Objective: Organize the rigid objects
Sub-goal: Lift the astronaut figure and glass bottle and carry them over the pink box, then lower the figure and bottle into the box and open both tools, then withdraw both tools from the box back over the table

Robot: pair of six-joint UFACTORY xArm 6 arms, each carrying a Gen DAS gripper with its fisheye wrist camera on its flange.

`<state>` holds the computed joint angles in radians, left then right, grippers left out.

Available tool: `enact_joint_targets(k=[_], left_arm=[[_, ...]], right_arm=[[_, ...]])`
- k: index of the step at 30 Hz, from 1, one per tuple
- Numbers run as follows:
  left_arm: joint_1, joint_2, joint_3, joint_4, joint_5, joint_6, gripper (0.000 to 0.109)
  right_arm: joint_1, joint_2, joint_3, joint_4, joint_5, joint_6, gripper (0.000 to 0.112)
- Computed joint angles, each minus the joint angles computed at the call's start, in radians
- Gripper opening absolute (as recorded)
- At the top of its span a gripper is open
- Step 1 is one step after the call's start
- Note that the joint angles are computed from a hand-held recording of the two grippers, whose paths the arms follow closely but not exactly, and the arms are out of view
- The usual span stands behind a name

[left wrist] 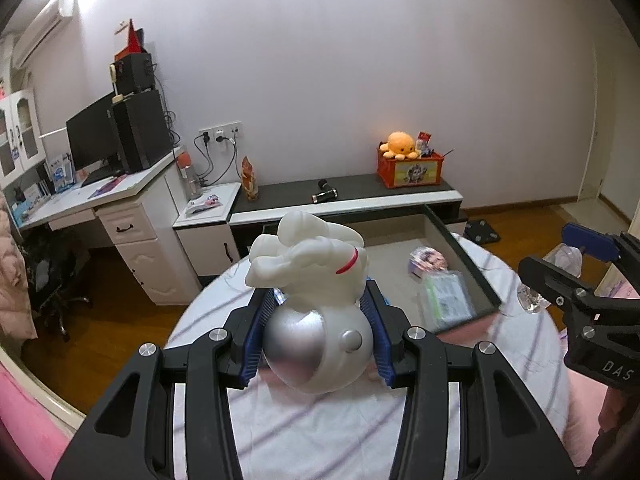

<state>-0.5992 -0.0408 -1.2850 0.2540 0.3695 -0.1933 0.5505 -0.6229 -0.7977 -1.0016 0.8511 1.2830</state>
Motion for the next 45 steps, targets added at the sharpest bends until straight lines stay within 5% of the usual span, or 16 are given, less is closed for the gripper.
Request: enact_joint_targets(k=[7,12,22,24,26,27,45], left_arm=[[0.011,0.256,-0.302,-0.067,0.139,0.094,0.046],[0.013,0.402,-0.47,-0.063,0.24,0.098,0.046],[0.03,0.5,-0.579,-0.107,0.316,0.098,0.047],[0.033,0.501,-0.581,-0.117,0.318,0.096,0.058],[0.035,0.497,-0.573,-0.095,0.298,0.068,0.1],[0.036,0.484,-0.549,-0.069,0.27,0.045,0.103],[0.048,0.477,-0.547,-0.063,0.301,0.045,0.103]], right_arm=[[-0.234,0.186,-0.071,0.172,-0.237,-0.176,0.078],[-0.307,0.294,-0.123,0.284,-0.286,-0.293,0.078],[-0.335,0.385,-0.162,0.408,-0.295,-0.406,0.078],[-0.335,0.39,-0.167,0.435,-0.295,-0.424,0.078],[-0.338,0.396,-0.173,0.47,-0.298,-0.455,0.08],[-0.339,0.396,-0.174,0.477,-0.3,-0.457,0.081],[-0.348,0.393,-0.184,0.483,-0.249,-0.43,0.082]])
